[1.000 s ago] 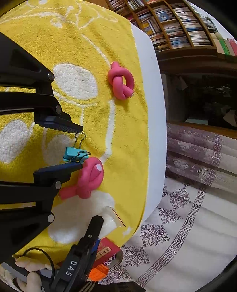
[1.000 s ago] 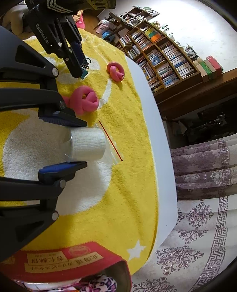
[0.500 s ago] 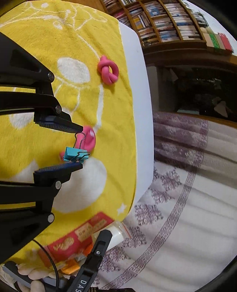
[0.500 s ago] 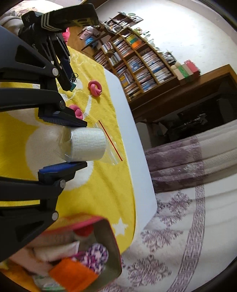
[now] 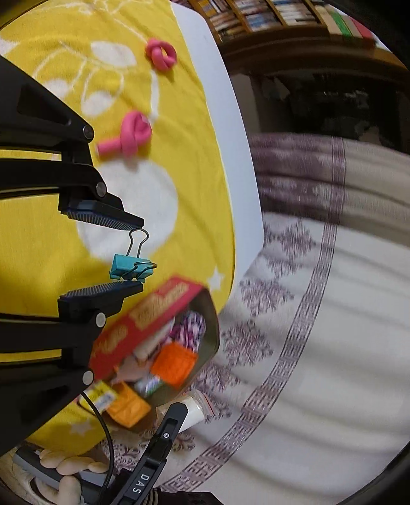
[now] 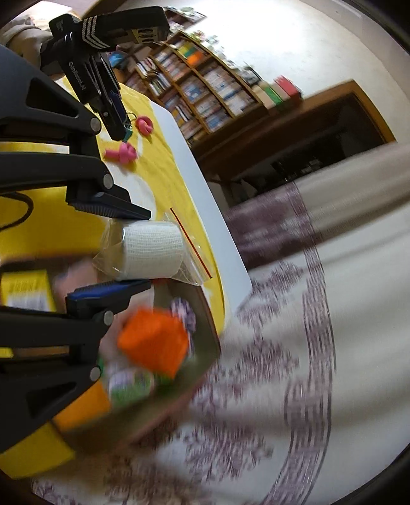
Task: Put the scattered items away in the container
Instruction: 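Carry the binder clip and tape roll into the tin and open both tools, then move both tools back from the tin toward the pink foam knots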
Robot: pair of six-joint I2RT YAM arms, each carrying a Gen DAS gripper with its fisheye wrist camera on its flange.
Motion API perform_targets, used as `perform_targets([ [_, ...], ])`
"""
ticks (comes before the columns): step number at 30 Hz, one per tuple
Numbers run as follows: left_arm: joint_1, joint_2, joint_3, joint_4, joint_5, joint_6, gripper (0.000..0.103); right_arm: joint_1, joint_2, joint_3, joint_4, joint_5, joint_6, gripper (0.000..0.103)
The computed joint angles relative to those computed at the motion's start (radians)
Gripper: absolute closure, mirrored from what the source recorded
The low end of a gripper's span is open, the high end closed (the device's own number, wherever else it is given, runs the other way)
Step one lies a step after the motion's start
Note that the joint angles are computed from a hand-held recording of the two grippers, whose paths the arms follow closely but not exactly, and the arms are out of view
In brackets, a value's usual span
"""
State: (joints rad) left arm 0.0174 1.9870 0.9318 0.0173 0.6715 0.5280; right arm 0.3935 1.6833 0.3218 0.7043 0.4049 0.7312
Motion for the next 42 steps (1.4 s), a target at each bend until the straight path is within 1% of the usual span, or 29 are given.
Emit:
perform_targets([
  [4, -0.094, -0.046, -0.063, 0.046, -0.018, -0.038, 0.069, -0.076, -0.102, -0.131, 0.039, -0.015, -0.003, 0.064],
  [7, -0.163, -0.065, -0.090, 0.072, -0.036, -0.066, 0.069, -0.121, -0.142, -0.190, 0.061, -0.038, -0.012, 0.064],
  [13, -0.268, -0.068, -0.103, 0.107, -0.073, -0.108, 0.069, -0.191, -0.134, -0.242, 0.138, -0.098, -0.035, 0.064],
  [14, -0.275, -0.067, -0.102, 0.109, -0.076, -0.112, 0.069, -0.184, -0.123, -0.246, 0.152, -0.092, -0.028, 0.064],
  [19, -0.312, -0.053, -0.088, 0.123, -0.093, -0.138, 0.069, -0.227, -0.080, -0.255, 0.212, -0.131, -0.042, 0.064],
  [20, -0.317, -0.045, -0.081, 0.126, -0.094, -0.149, 0.066, -0.232, -0.075, -0.251, 0.213, -0.135, -0.044, 0.064],
  [21, -0.323, -0.035, -0.067, 0.117, -0.094, -0.153, 0.058, -0.235, -0.068, -0.247, 0.216, -0.136, -0.047, 0.064],
  [22, -0.326, -0.022, -0.052, 0.102, -0.087, -0.159, 0.037, -0.237, -0.056, -0.238, 0.218, -0.139, -0.050, 0.062],
  [23, -0.326, -0.018, -0.052, 0.109, -0.084, -0.174, 0.022, -0.243, -0.043, -0.235, 0.227, -0.146, -0.048, 0.062],
  [25, -0.312, -0.022, -0.069, 0.145, -0.076, -0.201, 0.021, -0.253, -0.024, -0.230, 0.234, -0.156, -0.039, 0.061],
  [31, -0.268, -0.030, -0.062, 0.126, -0.077, -0.198, 0.021, -0.246, -0.001, -0.225, 0.243, -0.144, -0.027, 0.060],
  [39, -0.195, -0.033, -0.063, 0.107, -0.067, -0.184, 0.021, -0.158, -0.047, -0.181, 0.143, -0.086, -0.009, 0.060],
  [42, -0.158, -0.031, -0.058, 0.094, -0.059, -0.177, 0.021, -0.090, -0.062, -0.143, 0.073, -0.026, -0.004, 0.060],
])
